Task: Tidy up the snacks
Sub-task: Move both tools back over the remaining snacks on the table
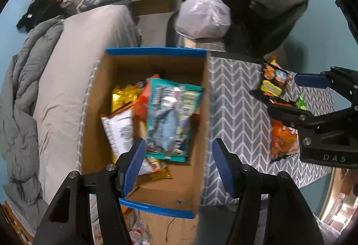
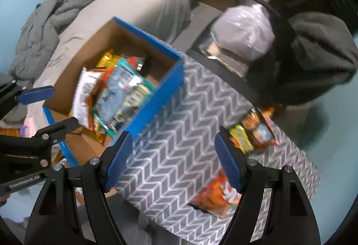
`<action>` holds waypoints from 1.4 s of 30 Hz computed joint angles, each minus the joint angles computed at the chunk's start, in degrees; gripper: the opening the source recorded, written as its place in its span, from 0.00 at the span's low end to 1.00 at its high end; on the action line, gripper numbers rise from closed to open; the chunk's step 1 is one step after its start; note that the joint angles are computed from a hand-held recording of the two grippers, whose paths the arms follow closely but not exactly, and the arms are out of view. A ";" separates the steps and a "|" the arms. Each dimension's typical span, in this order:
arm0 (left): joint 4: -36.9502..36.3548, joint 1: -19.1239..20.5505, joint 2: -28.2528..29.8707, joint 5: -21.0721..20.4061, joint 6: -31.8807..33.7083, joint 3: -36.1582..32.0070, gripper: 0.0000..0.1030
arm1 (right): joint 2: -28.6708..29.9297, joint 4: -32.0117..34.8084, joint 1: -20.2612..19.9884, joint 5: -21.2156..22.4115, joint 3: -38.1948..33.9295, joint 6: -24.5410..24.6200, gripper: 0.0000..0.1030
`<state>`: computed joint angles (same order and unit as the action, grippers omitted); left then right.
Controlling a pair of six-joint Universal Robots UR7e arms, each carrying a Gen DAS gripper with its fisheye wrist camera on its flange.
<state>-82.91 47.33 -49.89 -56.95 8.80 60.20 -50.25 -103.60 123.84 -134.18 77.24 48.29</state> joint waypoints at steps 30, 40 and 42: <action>-3.51 -5.98 0.65 -7.72 -3.57 14.38 0.77 | -27.86 -1.77 -4.91 2.77 34.65 25.01 0.74; -5.41 -7.23 1.84 -9.23 -4.58 17.79 0.77 | -30.17 -16.88 -9.10 4.99 43.03 22.97 0.74; -5.72 -7.57 1.98 -8.99 -4.66 18.63 0.77 | -30.19 -20.99 -10.31 5.91 44.66 22.00 0.74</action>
<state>-88.64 39.76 -47.91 -65.94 4.14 78.83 -80.44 -124.59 113.53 -128.27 121.91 70.29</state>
